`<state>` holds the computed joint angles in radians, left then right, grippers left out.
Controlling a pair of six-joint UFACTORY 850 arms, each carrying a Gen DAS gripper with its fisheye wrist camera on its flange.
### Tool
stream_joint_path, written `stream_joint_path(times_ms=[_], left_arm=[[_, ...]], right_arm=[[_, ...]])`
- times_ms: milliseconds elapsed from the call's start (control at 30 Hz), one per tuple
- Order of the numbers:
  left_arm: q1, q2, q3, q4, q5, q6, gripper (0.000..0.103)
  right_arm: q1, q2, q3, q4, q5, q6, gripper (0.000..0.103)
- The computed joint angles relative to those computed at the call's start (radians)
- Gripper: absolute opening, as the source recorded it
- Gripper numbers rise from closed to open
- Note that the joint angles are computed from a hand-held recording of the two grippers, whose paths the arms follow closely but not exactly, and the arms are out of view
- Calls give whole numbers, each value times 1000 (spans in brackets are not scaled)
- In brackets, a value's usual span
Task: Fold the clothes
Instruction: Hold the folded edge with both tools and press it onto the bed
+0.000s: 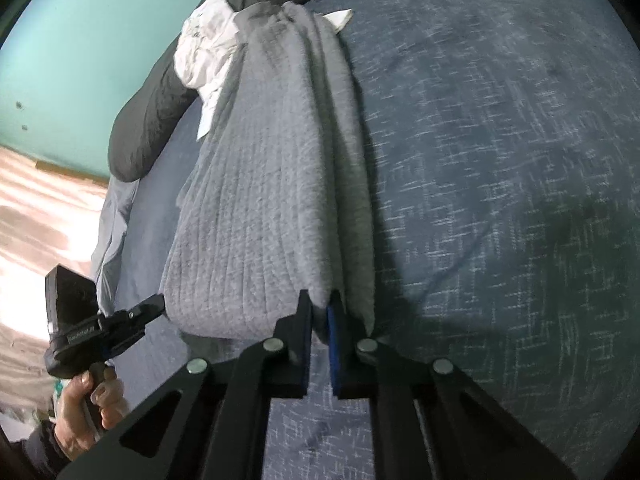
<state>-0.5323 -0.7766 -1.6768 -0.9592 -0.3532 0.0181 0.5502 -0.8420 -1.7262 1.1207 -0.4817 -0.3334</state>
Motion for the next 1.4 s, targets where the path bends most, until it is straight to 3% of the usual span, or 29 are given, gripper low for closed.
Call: stream_joint_path(times_ms=[133,200,333,433,500,600,633,667,800,1200,1400], left_arm=[[-8,-13,-15,-3,-4,15,5],[-12,-20,-25,7,-7,12,7],[-15,-29,-32,15,-17,-8,16],[-19,-37,-39,-27,-23,44,34],[-21,-44,-46,-28,-30,58,34],[-19,-51,-48,-48,-22,86,28],[-17,-51,-47,-60,-22,100,12],[-17,-51,-48,-44,-22,93,5],[-5,-25,3,-194,-18,231,3],[6,4,-6,-13,-7,96,3],[12,-15,-1,-15,-33,87,3]], right_arm=[[-4,5,24,136,-1,-96,7],[-7,-7,11,116,-27,-55,9],[-10,-5,13,104,-31,-32,18],[0,-8,-6,24,-21,12,18],[4,-11,-10,-3,-18,31,18],[5,-11,-5,-1,-5,40,18],[4,-8,0,7,0,33,15],[4,-4,6,18,4,15,14],[1,14,30,74,12,-61,7],[-6,46,37,114,86,-87,5],[-8,1,-5,-19,40,69,5]])
